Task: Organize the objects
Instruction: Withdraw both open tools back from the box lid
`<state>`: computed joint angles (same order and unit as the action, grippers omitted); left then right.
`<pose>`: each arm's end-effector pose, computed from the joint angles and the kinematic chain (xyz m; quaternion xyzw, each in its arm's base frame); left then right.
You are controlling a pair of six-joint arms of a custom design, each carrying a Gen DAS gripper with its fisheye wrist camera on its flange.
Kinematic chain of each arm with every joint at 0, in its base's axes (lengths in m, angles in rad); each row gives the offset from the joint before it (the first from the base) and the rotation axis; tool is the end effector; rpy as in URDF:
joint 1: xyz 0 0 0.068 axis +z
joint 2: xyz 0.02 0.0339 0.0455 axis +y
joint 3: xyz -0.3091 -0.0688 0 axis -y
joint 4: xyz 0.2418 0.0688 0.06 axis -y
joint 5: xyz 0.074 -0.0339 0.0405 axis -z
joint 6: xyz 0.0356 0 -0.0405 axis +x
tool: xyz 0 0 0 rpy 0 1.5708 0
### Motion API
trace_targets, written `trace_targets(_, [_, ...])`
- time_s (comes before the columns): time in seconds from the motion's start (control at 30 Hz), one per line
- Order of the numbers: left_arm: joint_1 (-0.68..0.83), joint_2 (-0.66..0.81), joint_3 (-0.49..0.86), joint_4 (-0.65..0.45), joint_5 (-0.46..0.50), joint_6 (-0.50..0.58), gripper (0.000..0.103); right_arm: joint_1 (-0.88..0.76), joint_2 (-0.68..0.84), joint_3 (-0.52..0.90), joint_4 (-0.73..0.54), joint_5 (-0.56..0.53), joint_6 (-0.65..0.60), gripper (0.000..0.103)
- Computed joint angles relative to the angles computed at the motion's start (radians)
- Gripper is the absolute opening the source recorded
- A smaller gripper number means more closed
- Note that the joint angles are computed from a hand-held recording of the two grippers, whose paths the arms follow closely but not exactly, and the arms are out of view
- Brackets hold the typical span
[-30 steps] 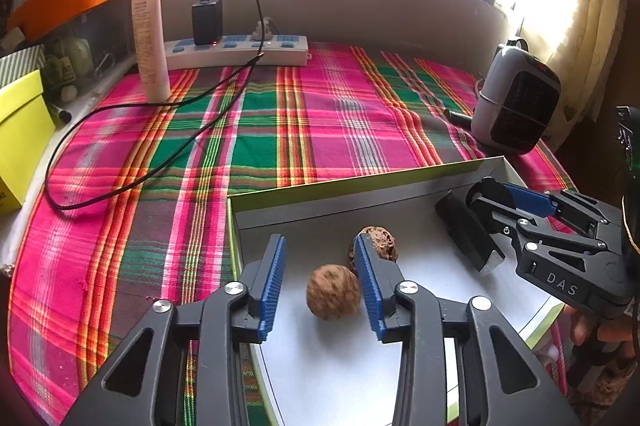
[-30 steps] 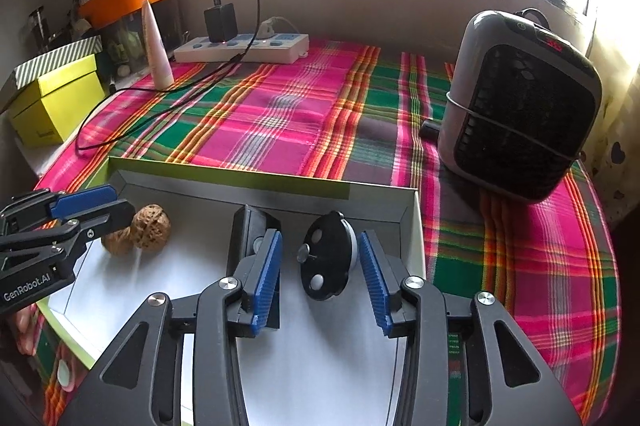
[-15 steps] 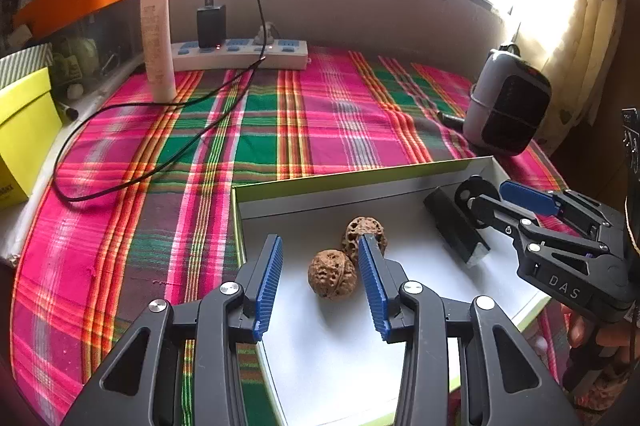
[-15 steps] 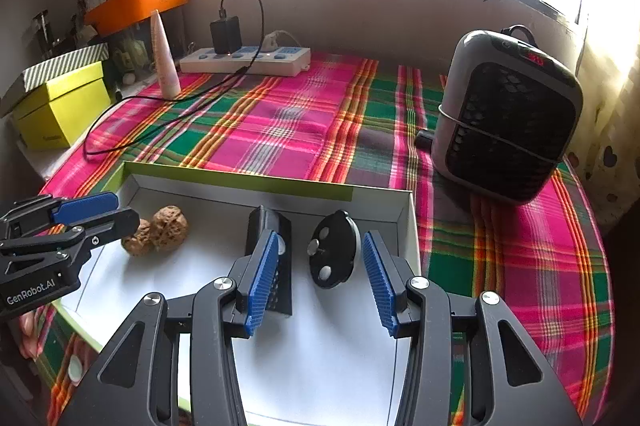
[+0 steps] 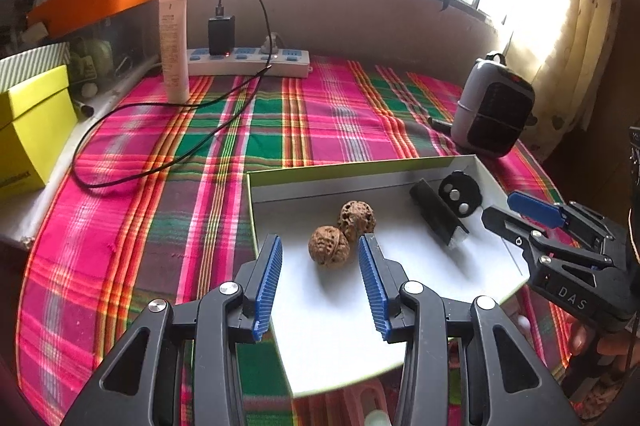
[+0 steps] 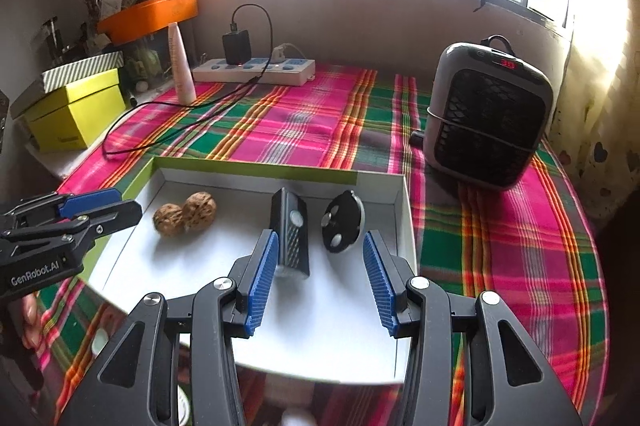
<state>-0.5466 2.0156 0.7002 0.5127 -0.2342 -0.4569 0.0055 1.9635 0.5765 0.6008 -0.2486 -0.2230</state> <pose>0.3013 -0.1736 0.0956 -0.0024 0.9218 -0.0840 0.3783 0.3181 0.0105 0.0955 -0.1516 0.9055 0.0727 0.3896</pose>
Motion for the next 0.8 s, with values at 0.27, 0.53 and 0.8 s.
trace_targets(0.27, [-0.037,-0.038,-0.088,0.049,-0.011,-0.036,0.038,-0.005,-0.055,-0.103,0.068,-0.025,0.008,0.046])
trace_targets(0.53, [-0.075,-0.074,-0.169,0.089,-0.045,-0.061,0.038,-0.009,-0.083,-0.203,0.139,-0.054,0.009,0.046])
trace_targets(0.8, [-0.120,-0.078,-0.231,0.131,-0.050,-0.099,0.038,-0.013,-0.087,-0.275,0.194,-0.079,0.017,0.046])
